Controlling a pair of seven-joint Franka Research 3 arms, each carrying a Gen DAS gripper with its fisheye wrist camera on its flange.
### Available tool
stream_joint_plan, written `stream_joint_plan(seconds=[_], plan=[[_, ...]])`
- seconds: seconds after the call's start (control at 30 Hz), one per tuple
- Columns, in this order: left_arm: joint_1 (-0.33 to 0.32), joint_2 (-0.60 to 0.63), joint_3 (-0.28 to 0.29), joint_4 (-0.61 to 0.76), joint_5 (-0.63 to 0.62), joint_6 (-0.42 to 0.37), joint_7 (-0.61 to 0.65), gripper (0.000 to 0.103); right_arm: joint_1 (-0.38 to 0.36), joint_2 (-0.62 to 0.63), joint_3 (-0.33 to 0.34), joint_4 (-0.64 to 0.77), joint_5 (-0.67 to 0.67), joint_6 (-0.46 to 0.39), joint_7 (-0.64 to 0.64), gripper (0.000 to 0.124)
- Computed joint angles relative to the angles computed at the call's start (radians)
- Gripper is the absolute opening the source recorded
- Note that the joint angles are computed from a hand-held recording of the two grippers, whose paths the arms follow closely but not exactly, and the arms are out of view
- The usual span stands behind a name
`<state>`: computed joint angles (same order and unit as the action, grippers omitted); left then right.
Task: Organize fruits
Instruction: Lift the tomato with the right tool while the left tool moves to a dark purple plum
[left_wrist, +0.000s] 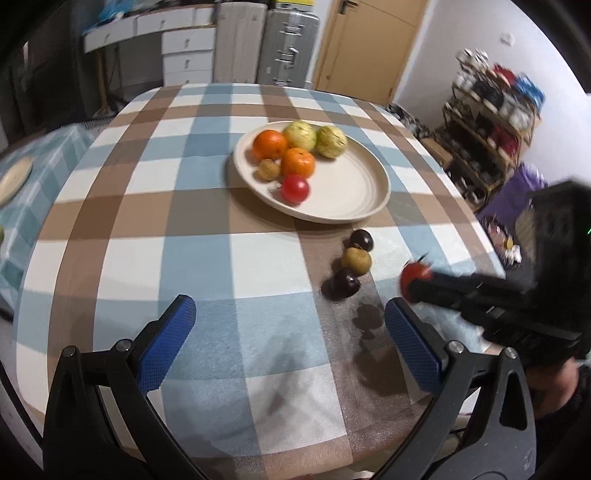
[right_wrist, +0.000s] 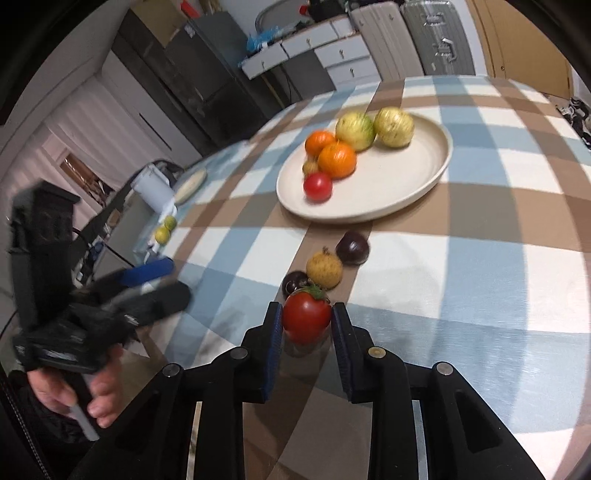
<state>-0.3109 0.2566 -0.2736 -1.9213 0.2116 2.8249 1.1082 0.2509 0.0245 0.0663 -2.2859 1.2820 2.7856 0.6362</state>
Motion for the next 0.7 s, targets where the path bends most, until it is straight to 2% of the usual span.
stream_joint_plan(seconds=[0.13, 0.3, 0.4, 0.57, 0.6, 0.63, 0.7], plan=[[-0.053, 0.051, 0.025, 0.073, 0.106, -0.063, -0.008, 0.102, -0.007, -0.061, -0.015, -0.038, 0.09, 0.021, -0.064, 0.027], [-0.076, 0.132, 0.018, 0.168, 0.116, -0.142, 0.011, 0.1, -0.012, -0.132, -0.046, -0.074, 0.204, 0.029, -0.145, 0.027], [-0.117, 0.177, 0.05, 0.229, 0.176, -0.18, -0.017, 0.097, -0.014, -0.163, -0.058, -0.085, 0.262, 0.02, -0.192, 0.027], [-0.136, 0.22, 0.064, 0.282, 0.222, -0.191, -0.03, 0.077, -0.019, -0.177, -0.065, -0.088, 0.297, 0.0, -0.213, 0.027], [-0.141, 0.227, 0.067, 0.293, 0.231, -0.197, -0.029, 0.068, -0.019, -0.18, -0.064, -0.09, 0.3, -0.002, -0.213, 0.027], [-0.139, 0.234, 0.063, 0.299, 0.229, -0.2, -0.021, 0.063, -0.02, -0.179, -0.064, -0.089, 0.299, -0.003, -0.213, 0.027], [-0.126, 0.243, 0.045, 0.306, 0.207, -0.2, 0.011, 0.06, -0.02, -0.179, -0.063, -0.09, 0.296, -0.006, -0.212, 0.027]])
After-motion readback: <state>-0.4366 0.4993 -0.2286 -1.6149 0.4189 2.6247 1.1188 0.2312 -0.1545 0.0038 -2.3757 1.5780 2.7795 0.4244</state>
